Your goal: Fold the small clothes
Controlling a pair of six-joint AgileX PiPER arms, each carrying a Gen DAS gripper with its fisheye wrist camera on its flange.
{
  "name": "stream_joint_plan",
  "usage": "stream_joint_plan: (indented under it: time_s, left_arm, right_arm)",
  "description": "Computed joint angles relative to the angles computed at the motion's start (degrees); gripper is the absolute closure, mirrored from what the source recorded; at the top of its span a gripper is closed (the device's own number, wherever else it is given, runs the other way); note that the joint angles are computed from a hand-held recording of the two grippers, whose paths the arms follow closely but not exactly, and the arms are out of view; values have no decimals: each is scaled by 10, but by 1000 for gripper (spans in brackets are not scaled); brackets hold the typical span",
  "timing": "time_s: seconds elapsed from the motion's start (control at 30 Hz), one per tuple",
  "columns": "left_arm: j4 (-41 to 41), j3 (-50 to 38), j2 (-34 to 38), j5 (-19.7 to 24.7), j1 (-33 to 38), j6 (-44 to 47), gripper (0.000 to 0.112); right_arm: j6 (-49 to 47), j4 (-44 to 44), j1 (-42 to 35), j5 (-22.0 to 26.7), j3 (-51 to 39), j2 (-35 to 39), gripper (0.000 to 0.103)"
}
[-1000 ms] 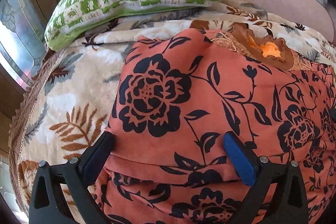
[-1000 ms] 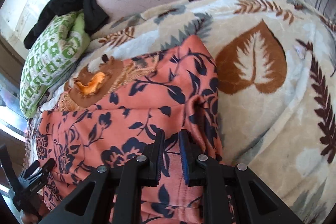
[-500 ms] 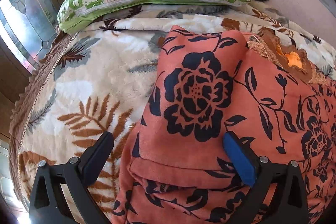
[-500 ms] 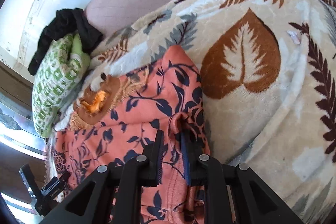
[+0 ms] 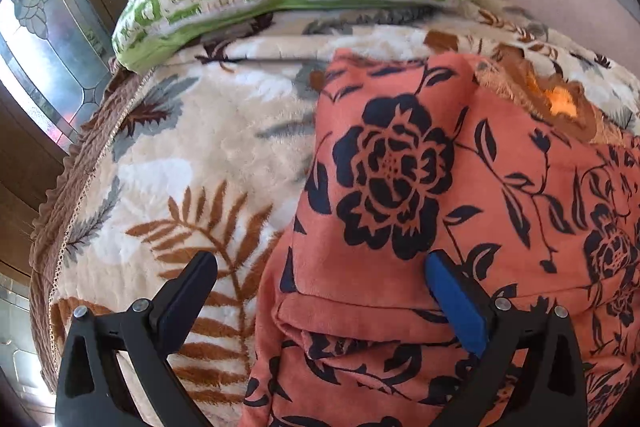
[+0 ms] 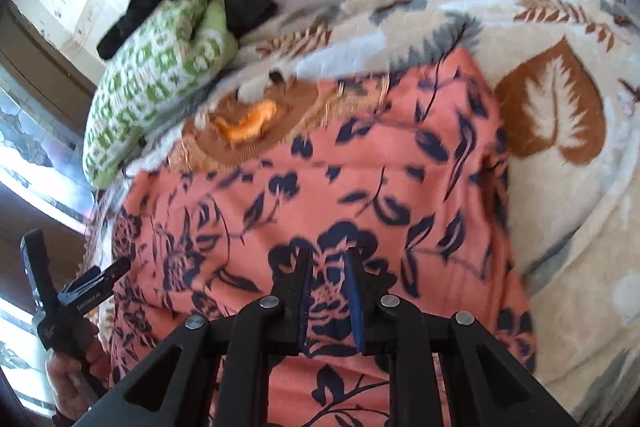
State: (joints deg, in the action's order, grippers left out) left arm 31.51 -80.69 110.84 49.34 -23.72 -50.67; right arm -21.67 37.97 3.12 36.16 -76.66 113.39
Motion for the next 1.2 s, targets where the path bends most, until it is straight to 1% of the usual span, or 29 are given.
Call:
stream_joint_plan:
  time_s: [0.03,0.07,0.1,0.13,0.23,0.3,0.37,0.4,0.43,0.47,0.5,0.53,0.57,0.6,0.7,0.73,0.77,0.8,0.87,0.97,1.03,1.07,1.13,1.17,1.2]
  left_arm:
    - [4,10,-9,-8,0,-12,9]
    - [-1,10,-15,-5,0,-7,9]
    - [3,16,-26,-8,-1,-3,9]
    - [20,29,-40,-12,-7,-15,9]
    - [70,68,-83,-11,-21,-46,9]
    - [81,119,-132,-26,-24,-51,9]
    - [88,194,-201,-44,-26,-63,9]
    - [80,230,-238,-54,-24,-59,9]
    - [63,259,-272,-57,-19,-47,9]
    - [50,290,-308,-57,-17,-39,9]
    - [37,326,-350,-56,-16,-30,9]
    - [24,355,-387,-50,-19,-25,9]
    - [5,382,-423,-41,-19,-14,9]
    - [-20,405,-458,-30,-17,3,9]
    - [-96,466,-558,-6,-11,44,9]
    - [-124,482,-587,-3,-6,61,10]
    - [-143,494,-605,-1,-7,70,16]
    - [-148,503,-614,5,-19,65,27]
    - [-138,511,-612,21,-61,23,37]
    - [-140,520,-604,22,-99,-13,37]
    - [-151,521,-581,18,-113,-15,34]
    - [-150,522,-569,16,-123,-23,30]
    - [-161,530,-549,-6,-130,-20,30]
    - [-157,536,-548,-15,-142,-34,30]
    - [-133,540,-552,-17,-167,-69,30]
  right_arm:
    - [-1,-1,5,-23,16,-14,85]
    - [14,-19,10,-24,17,-22,85]
    - [6,-15,8,-6,11,-26,84]
    - [-23,11,4,0,15,-35,84]
    - [-105,81,-13,-17,62,-82,84]
    - [-159,137,-29,-9,102,-118,84]
    - [-199,182,-46,-8,152,-165,84]
    - [-219,205,-51,-9,176,-187,82]
    - [-236,221,-54,-10,205,-210,72]
    - [-259,232,-64,-6,240,-238,45]
    - [-292,251,-78,-2,281,-274,28]
    - [-326,276,-87,-9,320,-305,18]
    - [-340,278,-102,-7,353,-336,18]
    - [-342,266,-123,11,376,-359,18]
    - [-379,262,-227,108,438,-402,18]
    - [-385,253,-262,133,455,-416,18]
    - [-389,243,-290,148,469,-427,18]
    - [-387,230,-316,160,480,-441,18]
    - [-384,202,-367,188,490,-462,18]
    - [-374,165,-441,242,487,-489,18]
    - [-386,147,-494,282,481,-503,18]
    - [-394,138,-518,297,477,-504,18]
    - [-407,117,-559,318,470,-499,18]
    - [-415,110,-579,326,469,-494,18]
    - [-423,103,-597,330,471,-489,18]
